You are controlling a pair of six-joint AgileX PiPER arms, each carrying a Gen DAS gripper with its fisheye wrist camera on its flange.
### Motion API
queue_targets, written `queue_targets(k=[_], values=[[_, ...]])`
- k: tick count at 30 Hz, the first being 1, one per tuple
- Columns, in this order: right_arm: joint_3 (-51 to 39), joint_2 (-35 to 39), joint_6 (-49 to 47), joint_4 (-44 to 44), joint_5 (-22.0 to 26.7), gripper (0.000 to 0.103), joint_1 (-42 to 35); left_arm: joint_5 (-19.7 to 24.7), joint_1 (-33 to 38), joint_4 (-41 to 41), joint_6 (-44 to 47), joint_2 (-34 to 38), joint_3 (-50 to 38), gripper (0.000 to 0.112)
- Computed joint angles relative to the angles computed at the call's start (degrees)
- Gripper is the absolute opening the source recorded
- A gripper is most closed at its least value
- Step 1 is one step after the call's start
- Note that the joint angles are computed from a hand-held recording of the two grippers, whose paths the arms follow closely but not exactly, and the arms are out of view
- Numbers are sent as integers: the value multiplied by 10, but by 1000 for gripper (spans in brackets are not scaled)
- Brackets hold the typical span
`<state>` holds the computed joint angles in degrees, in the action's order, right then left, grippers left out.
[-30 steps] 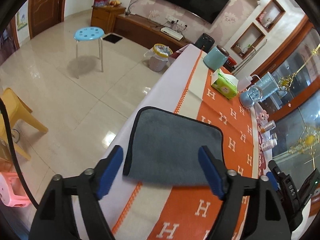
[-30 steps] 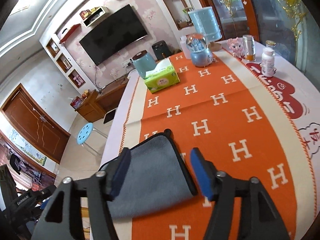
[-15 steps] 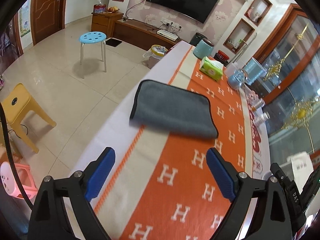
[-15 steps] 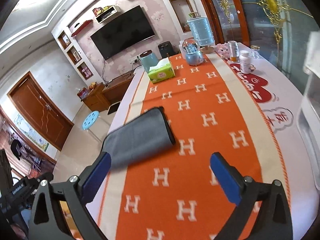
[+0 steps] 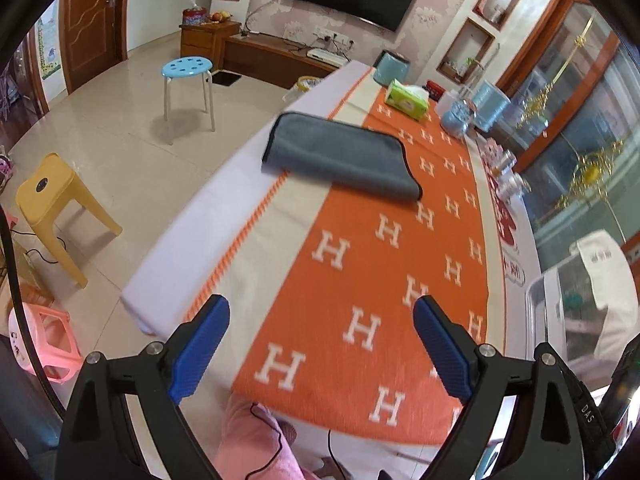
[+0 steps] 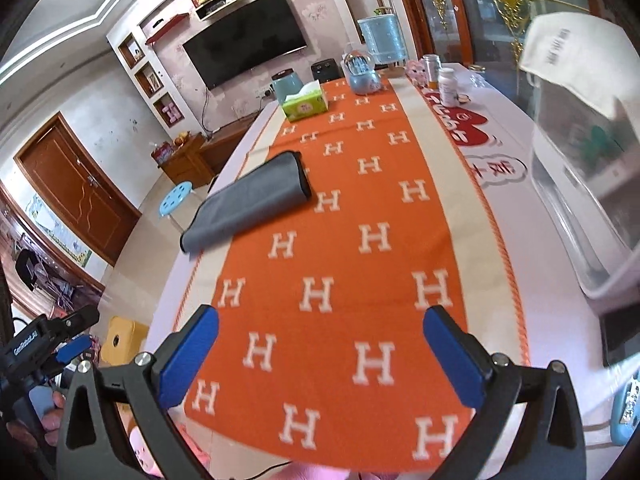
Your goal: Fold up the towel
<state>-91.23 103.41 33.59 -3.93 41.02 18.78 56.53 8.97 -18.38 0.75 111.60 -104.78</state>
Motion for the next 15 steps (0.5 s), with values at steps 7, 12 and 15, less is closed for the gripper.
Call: queue_targets(k=[7, 12, 15], values=[[110, -85, 26, -13, 1, 103, 17, -15, -25, -7, 49, -58, 78, 93], [142, -124, 62, -38, 16, 103, 37, -10, -49, -3, 89, -75, 80, 93], [135, -133, 71, -43, 37, 103, 47, 10, -60, -6, 107, -75, 64, 93]])
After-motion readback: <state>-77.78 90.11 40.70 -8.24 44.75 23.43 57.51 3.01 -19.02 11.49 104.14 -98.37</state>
